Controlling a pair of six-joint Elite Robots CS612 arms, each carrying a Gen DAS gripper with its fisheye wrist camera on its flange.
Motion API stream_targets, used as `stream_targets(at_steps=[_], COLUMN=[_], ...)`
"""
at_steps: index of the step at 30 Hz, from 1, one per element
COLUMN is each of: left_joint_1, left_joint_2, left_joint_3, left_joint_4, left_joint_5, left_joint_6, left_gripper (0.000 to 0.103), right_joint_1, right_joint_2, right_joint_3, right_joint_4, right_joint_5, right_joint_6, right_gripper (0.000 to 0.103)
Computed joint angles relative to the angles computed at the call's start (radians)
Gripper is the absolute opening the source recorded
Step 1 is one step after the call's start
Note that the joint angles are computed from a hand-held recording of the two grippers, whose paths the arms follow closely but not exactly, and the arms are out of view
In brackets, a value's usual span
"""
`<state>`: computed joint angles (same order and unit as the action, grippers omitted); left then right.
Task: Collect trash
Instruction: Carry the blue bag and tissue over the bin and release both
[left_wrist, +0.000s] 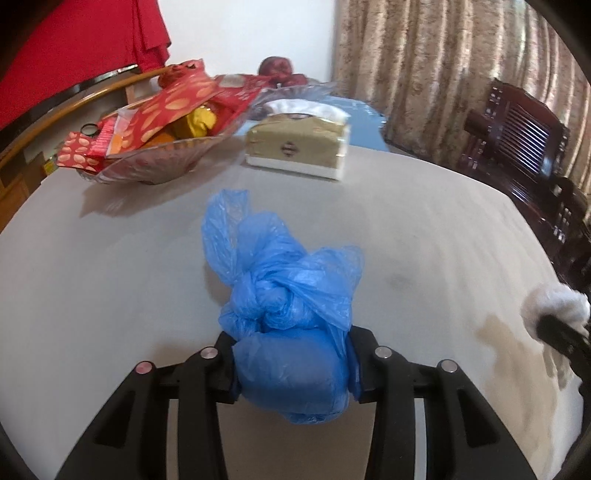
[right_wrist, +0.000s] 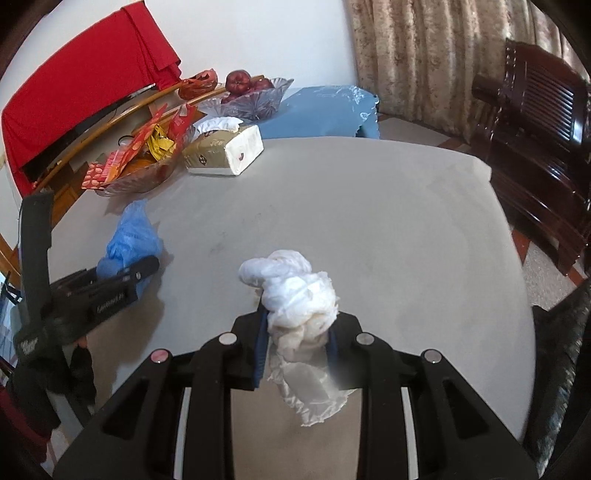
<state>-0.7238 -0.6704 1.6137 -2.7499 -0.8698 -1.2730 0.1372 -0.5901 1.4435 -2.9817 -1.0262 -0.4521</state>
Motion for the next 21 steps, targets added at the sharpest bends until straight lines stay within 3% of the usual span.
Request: stream_targets(at_steps=[10, 21], left_joint_1=[-0.071, -0.138], left_joint_2=[-0.035, -0.058], left_joint_3=[-0.009, -0.028], left_joint_4=[0.038, 0.033], left_joint_5=[0.055, 0.107], left_joint_6=[-0.006, 0.024], left_gripper=[0.041, 0.041], right_joint_1=[-0.040, -0.112], right_joint_2=[-0.074, -0.152], right_joint_3=[0.117, 0.252], right_joint_4=[-0.104, -0.224], right_joint_5=[0.040, 0.095], right_joint_6=[-0.015, 0.014], right_gripper=[0.026, 0.027])
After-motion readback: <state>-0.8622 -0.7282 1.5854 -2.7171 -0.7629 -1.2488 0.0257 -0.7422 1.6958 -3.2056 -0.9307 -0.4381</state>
